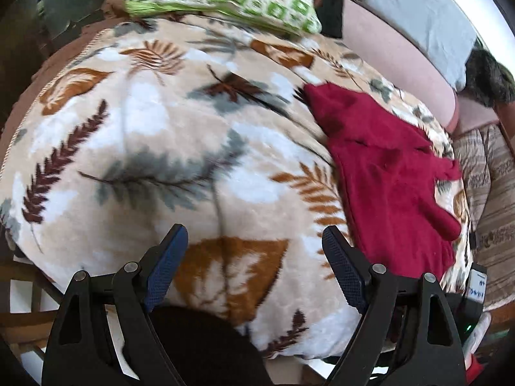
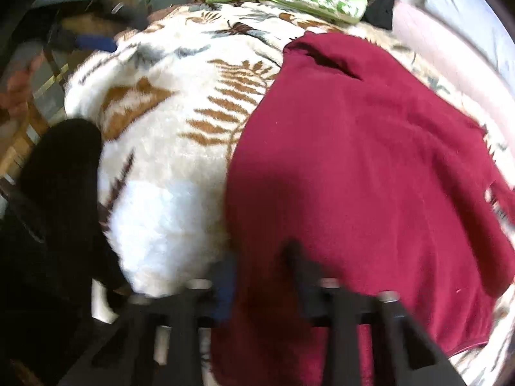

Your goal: Fold small clothes

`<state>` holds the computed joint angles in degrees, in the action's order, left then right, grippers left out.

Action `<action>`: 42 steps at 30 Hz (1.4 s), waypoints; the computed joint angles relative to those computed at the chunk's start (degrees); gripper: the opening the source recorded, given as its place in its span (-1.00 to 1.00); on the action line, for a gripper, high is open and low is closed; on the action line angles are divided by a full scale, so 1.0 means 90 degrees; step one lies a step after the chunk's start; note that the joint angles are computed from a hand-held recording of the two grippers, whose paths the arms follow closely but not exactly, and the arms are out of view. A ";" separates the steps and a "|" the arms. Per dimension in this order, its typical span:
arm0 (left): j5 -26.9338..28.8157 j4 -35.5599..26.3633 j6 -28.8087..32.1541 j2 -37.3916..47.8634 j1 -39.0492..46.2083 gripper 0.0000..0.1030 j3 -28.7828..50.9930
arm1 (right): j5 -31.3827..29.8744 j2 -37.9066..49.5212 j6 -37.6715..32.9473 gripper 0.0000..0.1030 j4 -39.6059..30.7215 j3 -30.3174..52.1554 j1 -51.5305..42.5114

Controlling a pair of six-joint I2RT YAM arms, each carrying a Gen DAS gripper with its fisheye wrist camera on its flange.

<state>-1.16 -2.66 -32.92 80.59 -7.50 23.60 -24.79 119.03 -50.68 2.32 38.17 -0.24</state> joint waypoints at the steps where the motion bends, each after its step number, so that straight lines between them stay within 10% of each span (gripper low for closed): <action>1: 0.0113 -0.0038 0.0070 -0.0152 0.0165 0.66 -0.0046 | -0.0172 0.0047 0.0096 -0.81 -0.0570 0.0309 0.0025; 8: 0.0201 -0.0562 0.0325 -0.0863 0.0431 0.66 0.0085 | -0.1303 -0.0261 0.0561 -0.87 -0.1935 0.0509 0.0565; 16: 0.0057 -0.0328 0.0070 -0.0002 -0.0258 0.66 0.0658 | -0.1261 0.0477 0.2335 -0.85 -0.0180 0.0311 0.1898; 20: 0.0100 0.0030 -0.0121 0.0946 -0.0880 0.66 0.1104 | -0.2000 -0.0044 0.0940 -0.66 -0.1434 0.0301 0.0527; 25: -0.0039 0.0527 -0.0499 0.2263 -0.1619 0.66 0.1820 | -0.1373 -0.1155 -0.0189 -0.20 -0.1574 0.0328 -0.1530; 29: -0.0206 0.0762 -0.0680 0.3330 -0.1860 0.66 0.2424 | -0.0342 -0.0349 -0.0007 -0.20 -0.0966 0.0951 -0.1952; 32: 0.0108 0.0548 -0.0672 0.4003 -0.1718 0.66 0.2898 | 0.0198 0.0661 -0.0012 -0.20 -0.2144 0.2135 -0.2167; 36: 0.0120 0.0825 -0.0624 0.3867 -0.1202 0.66 0.2937 | -0.0993 0.0251 -0.0172 -0.20 -0.3179 0.2710 -0.2154; 42: 0.0570 0.0888 -0.0367 0.4473 -0.0226 0.66 0.4178 | -0.1671 0.0637 0.1658 -0.16 -0.2458 0.4277 -0.1401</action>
